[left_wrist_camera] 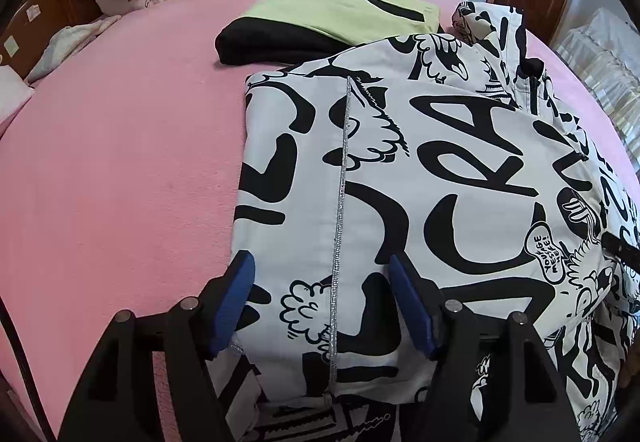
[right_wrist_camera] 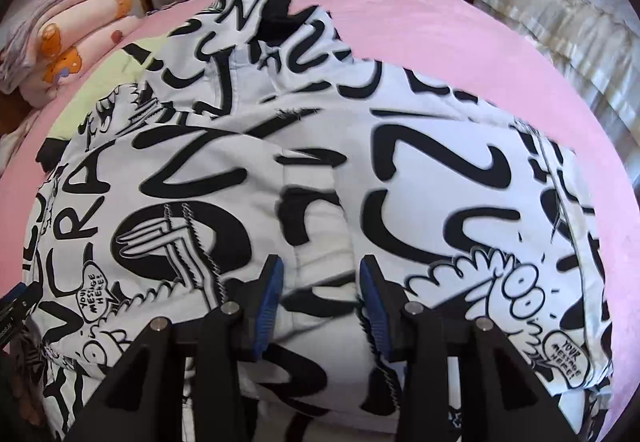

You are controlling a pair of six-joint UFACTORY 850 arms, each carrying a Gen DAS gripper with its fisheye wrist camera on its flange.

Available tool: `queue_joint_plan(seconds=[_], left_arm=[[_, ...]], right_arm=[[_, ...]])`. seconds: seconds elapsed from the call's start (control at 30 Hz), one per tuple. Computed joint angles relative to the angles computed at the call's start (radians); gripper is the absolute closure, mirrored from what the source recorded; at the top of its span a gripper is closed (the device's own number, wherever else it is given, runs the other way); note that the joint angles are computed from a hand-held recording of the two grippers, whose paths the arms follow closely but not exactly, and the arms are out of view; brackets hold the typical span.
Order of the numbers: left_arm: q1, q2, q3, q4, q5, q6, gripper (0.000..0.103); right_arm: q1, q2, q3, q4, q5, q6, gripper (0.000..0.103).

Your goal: Fold large clothes

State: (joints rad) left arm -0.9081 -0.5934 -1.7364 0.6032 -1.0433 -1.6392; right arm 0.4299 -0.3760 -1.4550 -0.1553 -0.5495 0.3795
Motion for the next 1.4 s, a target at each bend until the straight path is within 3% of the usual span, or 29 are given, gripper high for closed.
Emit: queue_joint_plan(seconds=[0.33, 0.67, 0.97, 1.4], left_arm=[[0.001, 0.014, 0.022, 0.001, 0.026, 0.04, 0.03], [0.0, 0.048, 0.09, 0.039, 0.09, 0.057, 0.027], [-0.004, 0.032, 0.034, -0.031, 0.023, 0.078, 0.027], [-0.07, 0.083, -0.011, -0.026, -0.062, 0.052, 0.027]], right_arm=[[-0.014, -0.005, 0.0, 0.088, 0.013, -0.038, 0.063], [-0.011, 0.006, 0.014, 0.076, 0.021, -0.033, 0.062], [-0.004, 0.031, 0.02, 0.081, -0.008, -0.032, 0.062], [0.005, 0.177, 0.104, 0.076, 0.001, -0.022, 0.062]])
